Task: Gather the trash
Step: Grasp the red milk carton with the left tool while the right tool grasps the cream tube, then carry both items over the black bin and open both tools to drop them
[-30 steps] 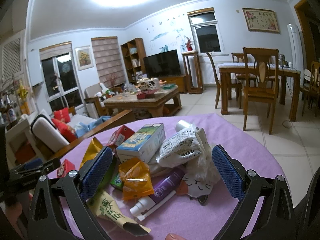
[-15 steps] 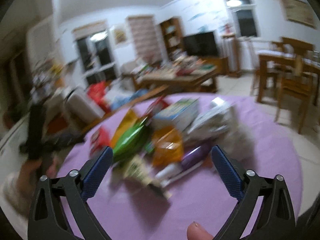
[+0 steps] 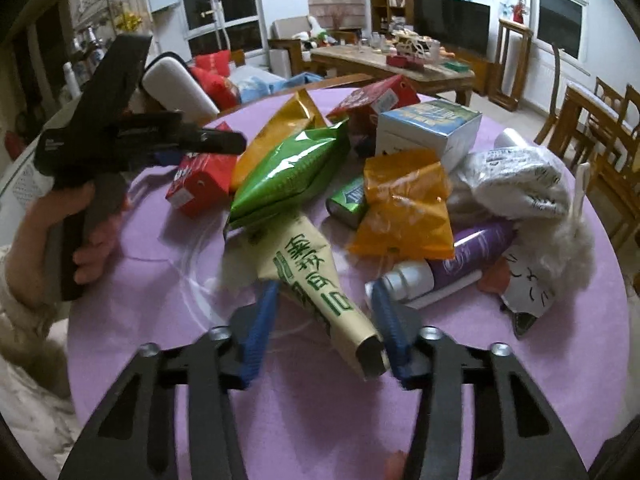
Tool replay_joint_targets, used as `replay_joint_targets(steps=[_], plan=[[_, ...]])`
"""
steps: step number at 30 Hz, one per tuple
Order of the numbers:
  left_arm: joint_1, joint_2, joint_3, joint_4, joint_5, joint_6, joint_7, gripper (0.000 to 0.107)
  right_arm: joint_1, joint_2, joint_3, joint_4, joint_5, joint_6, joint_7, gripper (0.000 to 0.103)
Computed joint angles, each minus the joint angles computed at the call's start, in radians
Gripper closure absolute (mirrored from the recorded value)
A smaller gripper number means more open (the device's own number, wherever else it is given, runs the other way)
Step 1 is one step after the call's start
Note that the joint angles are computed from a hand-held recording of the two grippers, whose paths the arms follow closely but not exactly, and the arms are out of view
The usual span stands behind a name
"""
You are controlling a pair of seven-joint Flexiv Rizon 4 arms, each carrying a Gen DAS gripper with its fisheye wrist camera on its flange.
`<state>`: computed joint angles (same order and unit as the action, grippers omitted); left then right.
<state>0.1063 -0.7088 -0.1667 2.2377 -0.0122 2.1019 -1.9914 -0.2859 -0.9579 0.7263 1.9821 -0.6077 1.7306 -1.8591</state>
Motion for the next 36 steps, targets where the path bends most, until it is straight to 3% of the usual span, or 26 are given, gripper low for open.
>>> replay_joint_targets(steps=[1, 2, 9, 14, 20, 22, 26, 29, 33, 36], plan=[[-0.043, 0.013, 0.022, 0.004, -0.072, -0.018, 0.047, 0.022, -0.007, -0.002, 0.008, 0.001, 0.005, -0.003, 0.007, 0.074], [-0.074, 0.024, 0.055, -0.001, -0.079, -0.042, 0.052, 0.037, -0.016, -0.008, 0.02, -0.001, 0.007, -0.012, 0.012, 0.076], [-0.012, 0.042, 0.018, 0.022, -0.01, -0.047, 0.072, 0.051, -0.192, -0.071, 0.204, 0.036, 0.041, -0.112, -0.038, 0.086], [0.078, 0.031, -0.048, 0.072, 0.098, 0.048, 0.046, 0.058, -0.354, -0.121, 0.347, 0.072, 0.103, -0.197, -0.115, 0.086], [0.015, 0.084, -0.026, 0.088, 0.111, 0.105, 0.032, 0.058, -0.537, -0.203, 0.485, 0.094, 0.191, -0.266, -0.181, 0.086], [0.015, 0.093, -0.056, 0.063, 0.15, 0.104, 0.033, 0.058, -0.612, -0.223, 0.524, 0.11, 0.227, -0.253, -0.202, 0.086], [0.008, 0.064, -0.157, -0.063, 0.231, 0.036, 0.061, 0.058, -0.68, -0.167, 0.492, 0.178, 0.241, -0.052, -0.182, 0.086], [0.046, -0.037, -0.326, -0.215, 0.321, -0.062, 0.112, 0.058, -0.672, -0.065, 0.395, 0.213, 0.285, 0.155, -0.134, 0.086], [0.058, -0.251, -0.563, -0.44, 0.392, -0.207, 0.263, 0.058, -0.632, 0.016, 0.249, 0.199, 0.371, 0.305, -0.067, 0.086], [0.01, -0.409, -0.692, -0.614, 0.39, -0.348, 0.405, 0.058, -0.644, 0.016, 0.169, 0.174, 0.384, 0.31, -0.006, 0.086]])
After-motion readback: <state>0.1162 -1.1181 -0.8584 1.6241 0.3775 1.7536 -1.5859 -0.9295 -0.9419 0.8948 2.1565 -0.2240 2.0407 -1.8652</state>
